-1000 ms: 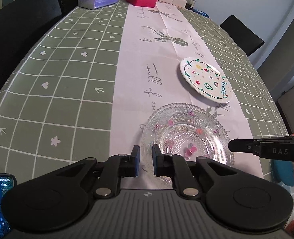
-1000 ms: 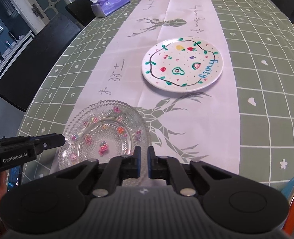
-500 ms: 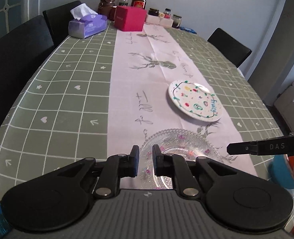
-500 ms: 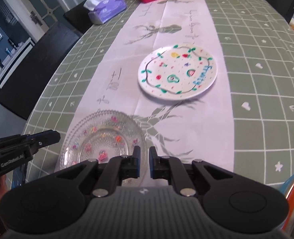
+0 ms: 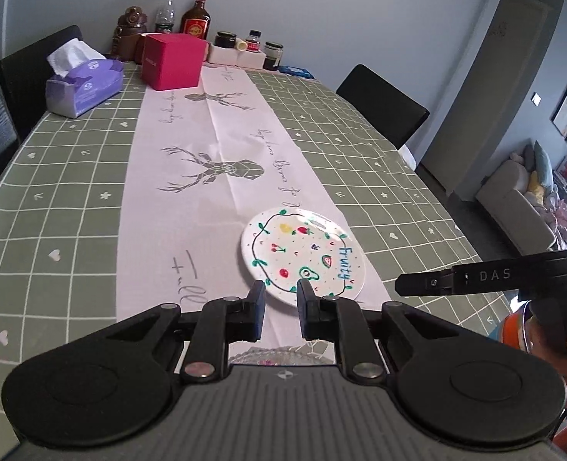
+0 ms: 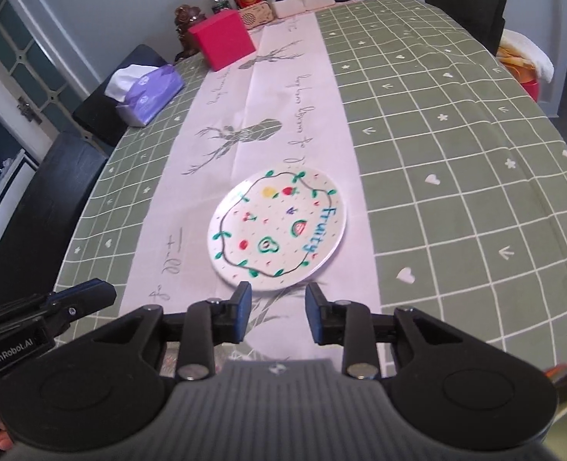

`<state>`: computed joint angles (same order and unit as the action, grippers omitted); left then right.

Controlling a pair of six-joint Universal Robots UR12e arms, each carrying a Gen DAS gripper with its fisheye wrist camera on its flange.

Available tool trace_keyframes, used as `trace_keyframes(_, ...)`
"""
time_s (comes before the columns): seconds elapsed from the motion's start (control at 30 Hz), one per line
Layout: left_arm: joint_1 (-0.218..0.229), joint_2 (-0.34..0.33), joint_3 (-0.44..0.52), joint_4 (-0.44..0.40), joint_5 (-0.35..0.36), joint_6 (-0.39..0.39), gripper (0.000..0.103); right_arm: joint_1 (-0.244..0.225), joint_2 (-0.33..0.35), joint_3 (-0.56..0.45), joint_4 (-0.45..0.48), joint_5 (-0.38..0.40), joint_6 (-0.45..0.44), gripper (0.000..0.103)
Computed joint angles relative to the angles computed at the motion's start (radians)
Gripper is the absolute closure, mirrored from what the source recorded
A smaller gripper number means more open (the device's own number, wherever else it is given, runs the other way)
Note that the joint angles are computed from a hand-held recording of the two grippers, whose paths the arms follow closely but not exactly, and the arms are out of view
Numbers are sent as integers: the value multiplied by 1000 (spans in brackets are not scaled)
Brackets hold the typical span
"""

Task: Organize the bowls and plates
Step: 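Open the left gripper and move it to the white Fruity plate, then grasp the rim of the white Fruity plate with both grippers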

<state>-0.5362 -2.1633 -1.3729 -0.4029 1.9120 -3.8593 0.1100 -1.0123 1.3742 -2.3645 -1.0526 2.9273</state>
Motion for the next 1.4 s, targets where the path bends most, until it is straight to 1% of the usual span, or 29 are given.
trace_keyframes(0.1,16,-18,39,-49,-42,3,84,4,37,-67,66,-11,41,73)
trace_keyframes(0.23,45,-40,80,-115,-135,-30,84,18,85,-152,150,-60,65,73)
trace_keyframes(0.3,55,-51,95,-137,-152,-42,84,23,108,-187,186,-82,79,73)
trace_keyframes(0.37,65,-62,105,-157,-167,-48,84,27,129,-219,222,-97,83,79)
trace_keyframes(0.47,80,-74,110,-164,-181,-76,84,37,154,-254,247,-142,83,82)
trace_keyframes(0.53,90,-80,102,-138,-195,-97,84,41,168,-271,249,-159,79,82)
trace_keyframes(0.6,98,-87,104,-136,-202,-113,84,44,179,-288,254,-177,77,83)
trace_keyframes(0.7,108,-99,112,-143,-211,-129,84,44,195,-313,272,-180,87,83)
trace_keyframes(0.83,117,-109,112,-123,-224,-145,84,44,215,-344,300,-173,104,82)
trace_keyframes(0.9,119,-114,115,-119,-230,-138,84,42,223,-355,316,-157,111,82)
trace_keyframes(1.0,118,-120,124,-135,-225,-123,85,41,227,-359,316,-148,120,82)
trace_keyframes(1.13,120,-124,129,-134,-223,-115,85,39,230,-363,319,-136,125,82)
trace_keyframes(1.27,120,-125,135,-145,-221,-109,87,33,236,-370,330,-104,147,81)
trace_keyframes(1.33,119,-125,136,-148,-219,-109,87,29,238,-373,345,-81,153,85)
trace_keyframes(1.37,118,-126,138,-152,-215,-106,87,28,241,-378,365,-67,157,91)
trace_keyframes(1.4,118,-126,139,-154,-212,-106,87,28,237,-368,349,-68,169,92)
